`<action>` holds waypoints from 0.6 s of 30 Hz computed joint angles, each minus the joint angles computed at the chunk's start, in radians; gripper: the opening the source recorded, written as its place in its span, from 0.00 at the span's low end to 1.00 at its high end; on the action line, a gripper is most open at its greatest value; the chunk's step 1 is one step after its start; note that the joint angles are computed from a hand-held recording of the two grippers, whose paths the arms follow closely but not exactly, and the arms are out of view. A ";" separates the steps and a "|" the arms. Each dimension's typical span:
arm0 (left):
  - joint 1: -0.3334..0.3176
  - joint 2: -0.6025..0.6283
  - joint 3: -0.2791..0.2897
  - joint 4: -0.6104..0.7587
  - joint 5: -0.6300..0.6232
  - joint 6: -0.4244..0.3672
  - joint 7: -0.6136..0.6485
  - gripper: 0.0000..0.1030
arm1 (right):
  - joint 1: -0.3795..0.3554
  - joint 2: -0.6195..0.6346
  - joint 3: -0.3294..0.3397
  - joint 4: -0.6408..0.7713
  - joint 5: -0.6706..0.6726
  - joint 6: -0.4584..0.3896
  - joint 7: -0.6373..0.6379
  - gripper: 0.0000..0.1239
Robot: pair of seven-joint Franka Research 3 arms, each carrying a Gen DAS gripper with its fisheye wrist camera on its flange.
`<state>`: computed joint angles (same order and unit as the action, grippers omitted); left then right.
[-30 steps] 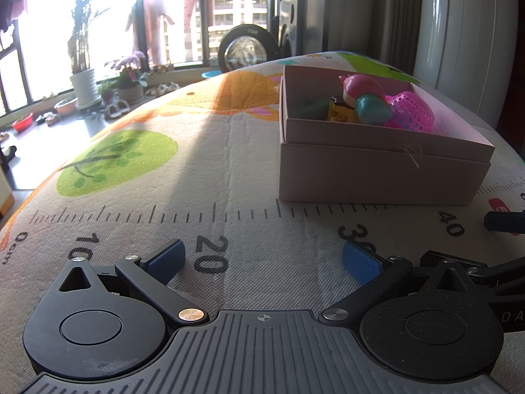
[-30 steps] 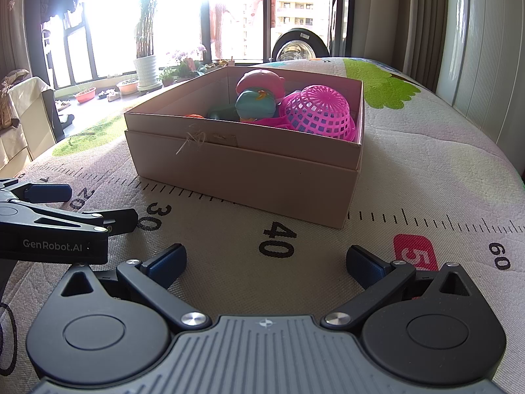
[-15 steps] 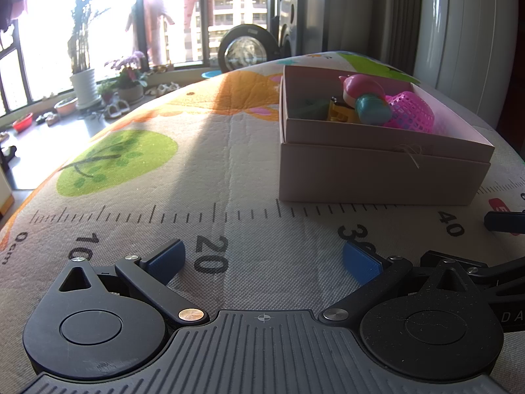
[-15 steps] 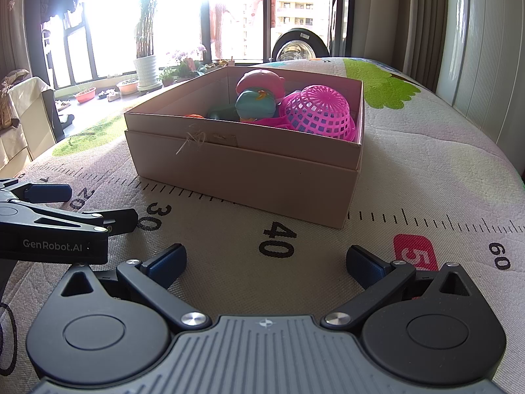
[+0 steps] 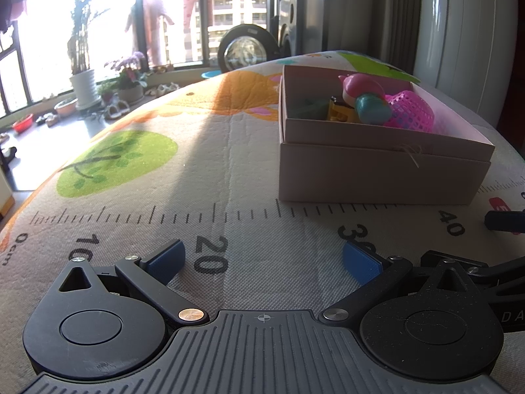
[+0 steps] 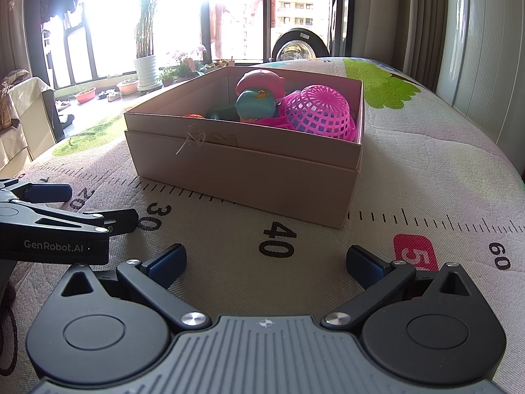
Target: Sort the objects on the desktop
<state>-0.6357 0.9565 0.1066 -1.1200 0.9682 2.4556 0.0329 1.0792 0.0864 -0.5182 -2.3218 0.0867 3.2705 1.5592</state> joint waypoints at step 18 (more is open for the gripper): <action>0.013 -0.051 -0.019 -0.071 -0.026 0.023 0.032 1.00 | -0.009 0.001 0.008 0.001 -0.001 0.000 0.001 0.83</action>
<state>-0.6226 0.9057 0.0875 -1.1908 0.9426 2.4786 0.0651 1.0703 0.0873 -0.5100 -2.3203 0.0852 3.2703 1.5599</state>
